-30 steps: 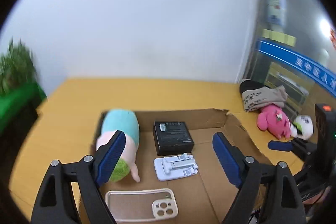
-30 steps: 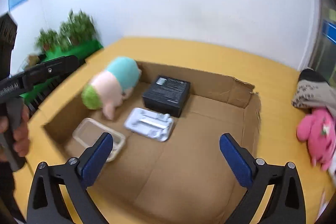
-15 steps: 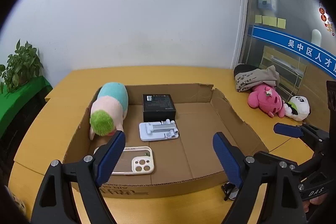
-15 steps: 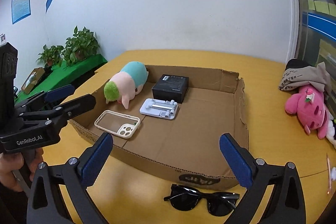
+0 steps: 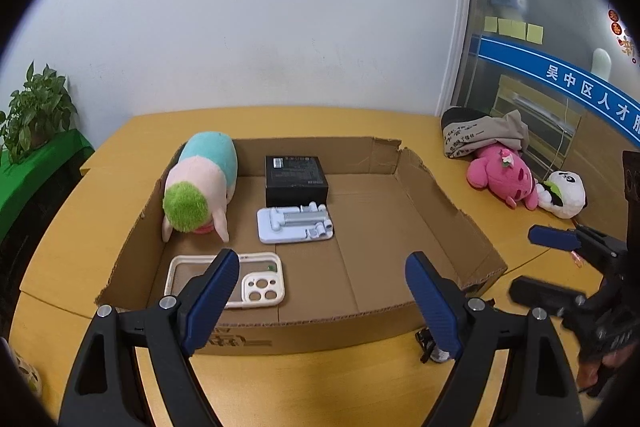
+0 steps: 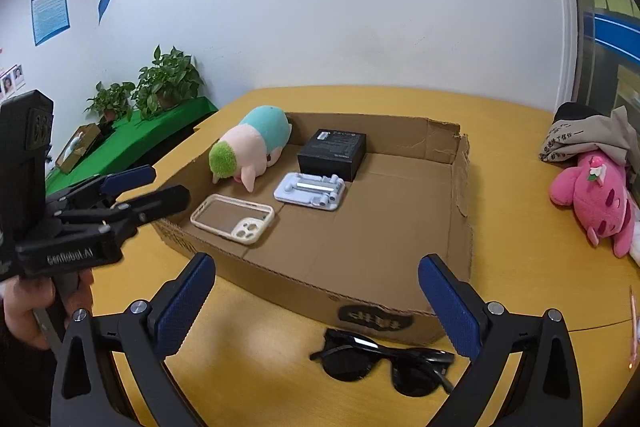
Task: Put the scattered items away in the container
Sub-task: 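Move both grippers down to the black sunglasses on the table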
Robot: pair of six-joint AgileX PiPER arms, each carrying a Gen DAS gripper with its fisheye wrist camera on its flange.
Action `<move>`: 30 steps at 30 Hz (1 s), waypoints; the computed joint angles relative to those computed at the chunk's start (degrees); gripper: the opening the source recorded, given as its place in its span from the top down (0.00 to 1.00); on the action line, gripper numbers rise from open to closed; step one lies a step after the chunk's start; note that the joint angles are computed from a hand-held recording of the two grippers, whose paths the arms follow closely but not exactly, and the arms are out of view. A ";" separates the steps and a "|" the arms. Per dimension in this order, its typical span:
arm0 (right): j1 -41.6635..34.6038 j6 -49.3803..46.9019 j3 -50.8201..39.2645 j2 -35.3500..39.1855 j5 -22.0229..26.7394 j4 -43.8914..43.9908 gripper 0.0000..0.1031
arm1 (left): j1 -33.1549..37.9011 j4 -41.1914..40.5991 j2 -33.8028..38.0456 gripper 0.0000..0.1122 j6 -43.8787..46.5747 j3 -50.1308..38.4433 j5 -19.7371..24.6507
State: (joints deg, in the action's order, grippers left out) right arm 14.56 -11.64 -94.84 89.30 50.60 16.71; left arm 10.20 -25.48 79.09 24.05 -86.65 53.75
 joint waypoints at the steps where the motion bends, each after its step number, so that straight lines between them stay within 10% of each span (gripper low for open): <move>1: -2.46 -3.37 1.12 -0.28 0.92 2.61 0.00 | 0.75 -0.67 -0.18 0.24 0.89 0.96 0.43; 10: -16.61 -29.98 1.48 10.04 15.79 10.18 0.00 | 5.44 -4.57 -1.43 0.24 4.40 10.56 3.71; 25: -11.19 -36.84 9.72 10.22 18.61 15.43 0.00 | 6.31 -5.97 -1.57 0.24 7.41 15.66 6.07; 30: -3.98 -28.92 18.10 3.60 10.93 9.70 0.00 | 7.43 -8.80 -0.29 0.24 8.23 16.98 7.67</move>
State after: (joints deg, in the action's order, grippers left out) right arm 10.57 -40.56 -76.75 92.90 61.53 26.41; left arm 17.63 -34.27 78.80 32.28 -69.67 61.42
